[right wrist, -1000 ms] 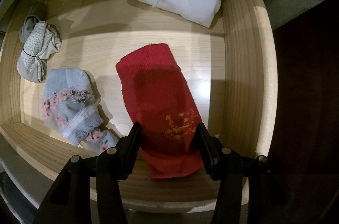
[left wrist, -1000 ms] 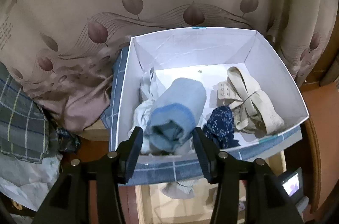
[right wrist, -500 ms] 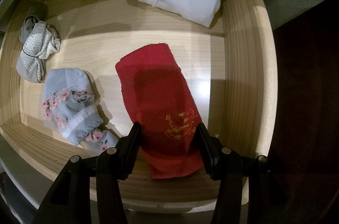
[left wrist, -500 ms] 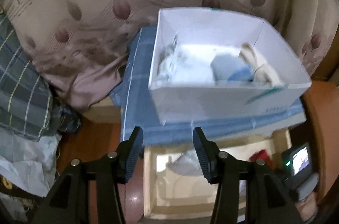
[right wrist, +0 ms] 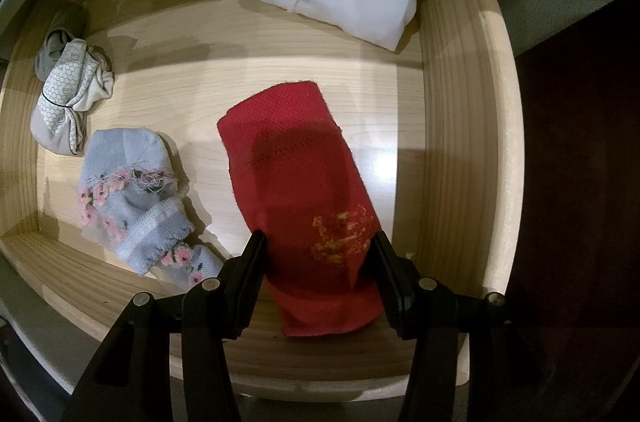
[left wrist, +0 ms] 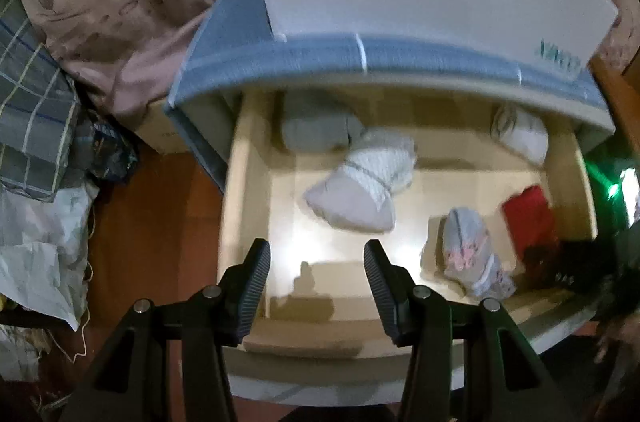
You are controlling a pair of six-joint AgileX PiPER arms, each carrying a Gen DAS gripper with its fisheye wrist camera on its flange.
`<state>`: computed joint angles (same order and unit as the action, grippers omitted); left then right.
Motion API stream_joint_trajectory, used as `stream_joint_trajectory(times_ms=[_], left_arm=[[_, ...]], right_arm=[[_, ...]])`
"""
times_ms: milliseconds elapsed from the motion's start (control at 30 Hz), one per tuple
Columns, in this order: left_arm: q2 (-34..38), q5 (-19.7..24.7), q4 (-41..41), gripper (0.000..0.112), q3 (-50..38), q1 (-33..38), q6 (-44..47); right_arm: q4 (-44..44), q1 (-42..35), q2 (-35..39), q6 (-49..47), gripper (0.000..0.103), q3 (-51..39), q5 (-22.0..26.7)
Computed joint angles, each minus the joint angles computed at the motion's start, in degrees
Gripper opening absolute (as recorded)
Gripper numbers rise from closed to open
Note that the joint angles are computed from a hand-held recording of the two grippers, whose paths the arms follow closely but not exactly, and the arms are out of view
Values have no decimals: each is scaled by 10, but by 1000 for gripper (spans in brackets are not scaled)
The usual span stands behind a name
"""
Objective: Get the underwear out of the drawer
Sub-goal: 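Move the empty left gripper back over the drawer, then lift the red underwear into the white box and open the right gripper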
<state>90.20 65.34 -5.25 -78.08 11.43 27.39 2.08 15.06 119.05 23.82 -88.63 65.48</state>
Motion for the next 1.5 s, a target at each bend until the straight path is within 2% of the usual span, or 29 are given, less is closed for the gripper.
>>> stream_joint_trajectory(times_ms=[333,667,833,1033,1233,1500], left_arm=[[-17,-67,17,50,78,-16,-23],[1,-51,6,50,69,-4,-21],[-2,-60,20,50,79,-10,-38],[-20,-91,26,50,93,-1,-54],[-17,-94,26,50,92,6,-55],[-11,-83,-2,50,84,23,-41]], right_arm=[[-1,-1,0,-1,48,1,-2],[-7,2,-17,8,45,18,-16],[-14,6,-32,19,42,32,-33],[15,-11,-81,12,38,88,-97],[30,-20,-125,3,36,127,-143],[17,-17,-153,-7,34,104,-114]])
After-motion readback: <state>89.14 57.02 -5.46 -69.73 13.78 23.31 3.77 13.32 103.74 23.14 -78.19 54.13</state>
